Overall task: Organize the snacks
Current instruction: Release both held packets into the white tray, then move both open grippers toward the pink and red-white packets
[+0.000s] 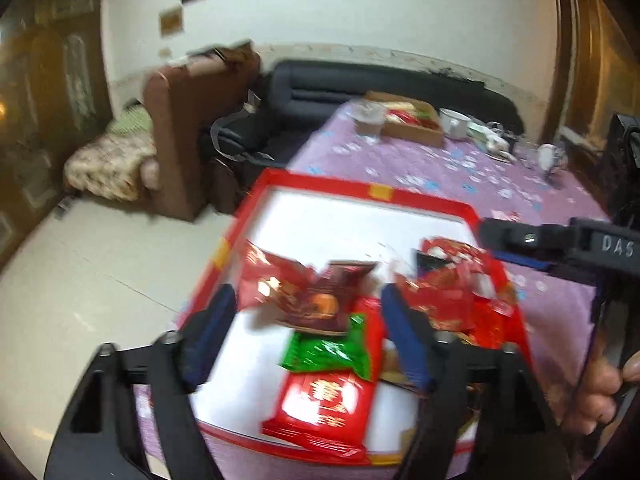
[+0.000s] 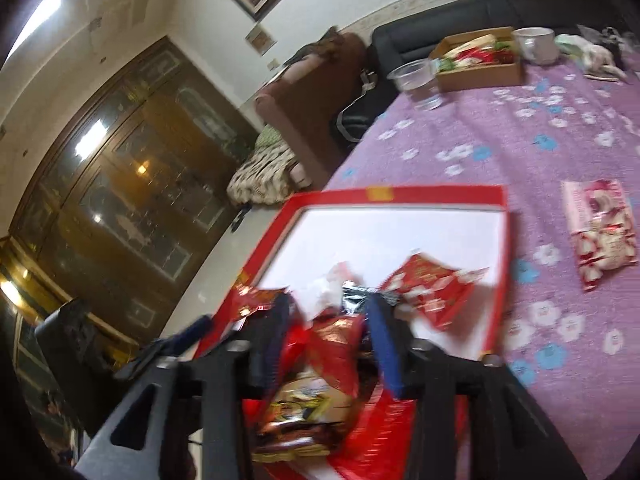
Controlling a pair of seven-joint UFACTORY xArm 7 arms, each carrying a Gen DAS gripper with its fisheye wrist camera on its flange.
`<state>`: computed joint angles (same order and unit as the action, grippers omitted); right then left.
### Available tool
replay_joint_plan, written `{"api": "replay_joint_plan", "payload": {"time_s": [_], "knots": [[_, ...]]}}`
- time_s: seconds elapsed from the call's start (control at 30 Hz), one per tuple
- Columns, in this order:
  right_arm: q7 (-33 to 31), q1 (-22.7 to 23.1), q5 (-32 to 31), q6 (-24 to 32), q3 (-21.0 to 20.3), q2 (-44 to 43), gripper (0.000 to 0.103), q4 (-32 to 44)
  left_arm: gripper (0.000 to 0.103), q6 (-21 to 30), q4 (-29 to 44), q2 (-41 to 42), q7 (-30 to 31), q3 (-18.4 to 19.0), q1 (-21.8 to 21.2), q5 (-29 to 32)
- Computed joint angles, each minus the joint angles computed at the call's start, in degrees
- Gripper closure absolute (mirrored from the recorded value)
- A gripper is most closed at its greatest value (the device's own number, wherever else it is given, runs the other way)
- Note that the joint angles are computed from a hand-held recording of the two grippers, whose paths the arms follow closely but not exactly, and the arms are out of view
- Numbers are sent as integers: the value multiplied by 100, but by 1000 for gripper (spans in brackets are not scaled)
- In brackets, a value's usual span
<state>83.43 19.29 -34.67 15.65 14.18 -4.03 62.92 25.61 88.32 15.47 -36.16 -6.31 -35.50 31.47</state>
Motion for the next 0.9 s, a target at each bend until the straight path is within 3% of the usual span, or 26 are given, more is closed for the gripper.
{"api": "replay_joint_plan", "payload": {"time_s": [0.1, 0.23, 0.3, 0.67, 0.9], "knots": [[381, -179, -273, 303, 33, -428, 46, -323, 23, 229, 25, -109, -905, 351, -368, 1247], [885, -611, -657, 809, 286, -1118, 32, -823, 19, 539, 115, -161, -1496, 282, -443, 2164], [1076, -820, -622, 819, 351, -1514, 31, -1184, 19, 631, 186, -152, -1593, 194, -430, 2409], [1430, -1857, 211, 1233, 582, -3699, 22, -2895, 19, 1073, 665, 54, -1378, -28, -588, 2465], [1358, -2201, 923, 712, 506, -3976, 19, -3345, 19, 1297, 850, 139, -1176, -53, -808, 2344]]}}
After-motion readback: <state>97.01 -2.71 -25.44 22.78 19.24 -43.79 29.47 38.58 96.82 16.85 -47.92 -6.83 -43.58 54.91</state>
